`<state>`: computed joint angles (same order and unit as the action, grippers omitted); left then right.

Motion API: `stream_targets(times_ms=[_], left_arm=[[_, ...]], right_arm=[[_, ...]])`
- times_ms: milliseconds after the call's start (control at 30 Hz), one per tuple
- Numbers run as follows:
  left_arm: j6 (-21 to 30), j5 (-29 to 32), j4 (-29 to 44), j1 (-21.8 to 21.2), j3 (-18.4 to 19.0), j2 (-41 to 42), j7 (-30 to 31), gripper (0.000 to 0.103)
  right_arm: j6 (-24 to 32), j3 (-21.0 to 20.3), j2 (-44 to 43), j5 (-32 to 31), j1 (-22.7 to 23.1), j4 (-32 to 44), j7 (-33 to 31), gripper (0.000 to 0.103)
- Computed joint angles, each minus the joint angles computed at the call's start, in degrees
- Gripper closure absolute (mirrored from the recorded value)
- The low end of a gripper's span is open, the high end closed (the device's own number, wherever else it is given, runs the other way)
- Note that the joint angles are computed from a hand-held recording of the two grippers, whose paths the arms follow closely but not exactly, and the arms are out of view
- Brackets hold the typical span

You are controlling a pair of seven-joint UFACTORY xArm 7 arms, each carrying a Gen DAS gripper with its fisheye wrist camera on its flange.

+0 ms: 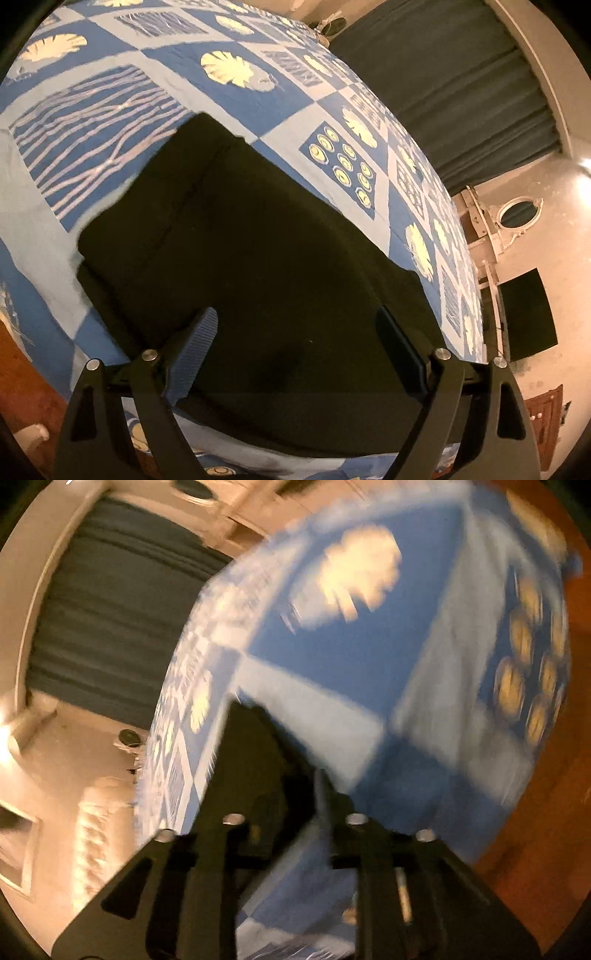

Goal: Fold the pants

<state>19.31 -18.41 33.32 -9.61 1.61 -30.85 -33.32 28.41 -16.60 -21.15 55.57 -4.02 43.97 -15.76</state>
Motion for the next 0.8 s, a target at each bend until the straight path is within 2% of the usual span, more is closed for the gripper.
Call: stream_targets(times_ms=[33, 67, 133, 200, 300, 400, 433, 500, 533, 567, 600, 633, 667, 733, 800], left_arm=[[-0.03, 0.99, -0.1, 1.12, -0.83, -0.14, -0.71, 0.017], [0.13, 2.03, -0.07, 2.15, -1.55, -0.1, -1.43, 0.017], [0.36, 2.38, -0.23, 2.12, -1.13, 0.1, -1.42, 0.017], [-0.06, 2.16, -0.75, 1.55, -0.55, -0.16, -0.8, 0.017], [0.84, 3.57, -0.48, 1.79, -0.78, -0.12, 0.46, 0.017], [1.4, 5.86, -0.35, 2.51, -1.97, 0.15, 1.54, 0.017], [1.6, 6.94, -0.29, 3.0, -2.66, 0.31, 1.68, 0.017], [2.22, 9.01, 0.15, 3.96, -3.92, 0.83, 1.58, 0.017], [2.64, 10.11, 0.46, 4.4, -4.53, 1.14, 1.49, 0.017], [3.0, 11.01, 0.65, 4.71, -4.96, 1.3, 1.42, 0.017], [3.34, 11.8, 0.88, 4.92, -5.26, 1.5, 1.4, 0.017], [3.84, 12.62, 1.15, 5.06, -5.52, 1.64, 1.53, 0.017], [4.04, 12.99, 1.22, 4.98, -5.47, 1.66, 1.69, 0.017], [3.67, 12.64, 1.0, 4.28, -4.73, 1.62, 2.31, 0.017], [3.15, 12.04, 0.68, 3.89, -4.26, 1.48, 2.45, 0.017]], right_arm=[[1.42, -1.0, 1.28, 0.05, 0.51, 1.94, -2.27, 0.048], [3.42, -2.26, 3.18, 1.62, 1.22, 4.02, -5.2, 0.042], [9.19, -3.82, 8.26, 4.56, 1.12, 8.49, -9.32, 0.041], [12.3, -3.41, 13.03, 5.26, 0.15, 12.06, -10.57, 0.041], [21.64, -3.21, 19.53, 8.68, -1.93, 16.83, -14.23, 0.04], [23.72, -0.35, 21.57, 6.24, -3.13, 19.31, -16.21, 0.038], [24.63, 0.57, 22.13, 5.45, -3.59, 20.23, -16.34, 0.04], [25.65, 2.36, 22.66, 2.03, -4.46, 21.51, -15.09, 0.058], [27.94, 5.14, 23.57, 1.6, -7.19, 22.65, -15.57, 0.084], [27.83, 5.95, 24.01, 0.78, -7.53, 23.25, -15.28, 0.085], [25.32, 5.13, 23.0, -2.44, -5.47, 22.84, -14.66, 0.085], [22.75, 6.15, 21.97, -4.7, -5.66, 22.39, -14.32, 0.086], [19.5, 7.0, 20.99, -4.98, -6.14, 21.5, -14.75, 0.086], [16.63, 8.17, 21.67, -5.94, -7.32, 20.63, -12.85, 0.086], [16.2, 8.96, 22.62, -2.08, -8.36, 20.02, -14.07, 0.086]])
